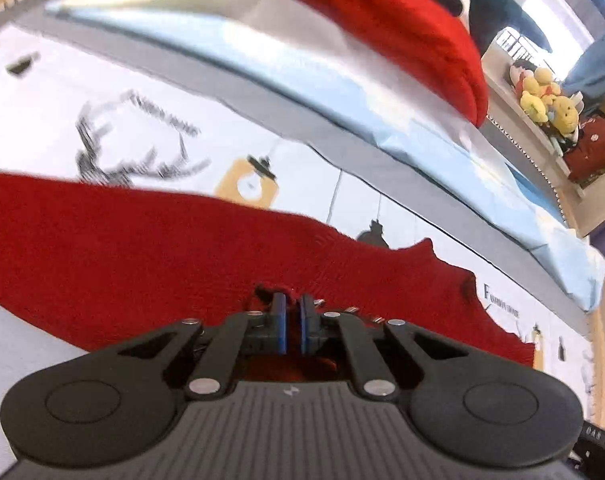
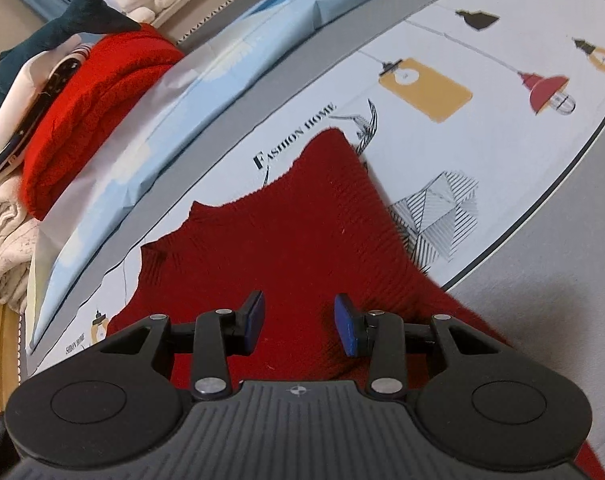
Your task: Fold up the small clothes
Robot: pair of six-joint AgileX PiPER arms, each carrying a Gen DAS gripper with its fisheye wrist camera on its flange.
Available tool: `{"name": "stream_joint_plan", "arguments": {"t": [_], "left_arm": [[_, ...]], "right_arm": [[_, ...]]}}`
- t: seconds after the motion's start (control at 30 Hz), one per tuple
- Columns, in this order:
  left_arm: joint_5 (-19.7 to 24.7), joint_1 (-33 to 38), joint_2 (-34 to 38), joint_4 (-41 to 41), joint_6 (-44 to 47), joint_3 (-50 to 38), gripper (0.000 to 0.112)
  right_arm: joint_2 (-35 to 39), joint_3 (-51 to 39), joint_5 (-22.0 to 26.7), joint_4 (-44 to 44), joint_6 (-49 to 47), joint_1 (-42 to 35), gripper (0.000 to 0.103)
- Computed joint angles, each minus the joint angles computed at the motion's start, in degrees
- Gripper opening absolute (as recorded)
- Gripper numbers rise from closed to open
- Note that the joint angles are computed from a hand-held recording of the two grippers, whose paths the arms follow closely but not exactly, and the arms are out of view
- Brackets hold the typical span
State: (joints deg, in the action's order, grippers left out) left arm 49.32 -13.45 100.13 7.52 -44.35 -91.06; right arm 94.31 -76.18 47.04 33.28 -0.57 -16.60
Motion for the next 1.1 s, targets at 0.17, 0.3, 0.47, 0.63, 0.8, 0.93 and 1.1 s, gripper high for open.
{"name": "stream_joint_plan", "arguments": {"t": [0.17, 0.3, 0.47, 0.63, 0.8, 0.93, 1.1], "left_arm": [[2.97, 1.08, 1.09, 2.37, 2.46, -1.75, 0.012], [2.91, 3.51, -0.04, -1.46, 6.73, -1.16, 0.012], [3.87, 6.19, -0.24, -4.41, 9.95, -1.15, 0.012], [4.63, 9.08, -1.07, -5.12, 10.83, -0.43, 0.015], [5.73, 11.06, -1.92, -4.22, 12.15, 0.34, 0.015], [6.52, 11.91, -2.90, -3.78, 13.24, 0.98, 0.016], [6.97, 12.72, -4.32, -3.99, 14.50, 1.27, 0.018]], "right_arm": [[2.18, 1.07, -2.82, -2.20, 5.07, 1.60, 0.041], [4.97, 1.71, -3.52, -6.90, 12.32, 1.66, 0.024], [1.94, 3.31, -8.89, -8.62, 8.83, 4.78, 0.033], [6.29, 1.66, -4.03, -7.37, 10.70, 3.24, 0.028], [3.71, 1.87, -6.80, -7.15, 4.99, 5.36, 0.046], [7.76, -0.75, 2.95, 0.10, 8.97, 0.92, 0.045], [2.07, -2.11, 1.46, -8.01, 9.05, 4.96, 0.052]]}}
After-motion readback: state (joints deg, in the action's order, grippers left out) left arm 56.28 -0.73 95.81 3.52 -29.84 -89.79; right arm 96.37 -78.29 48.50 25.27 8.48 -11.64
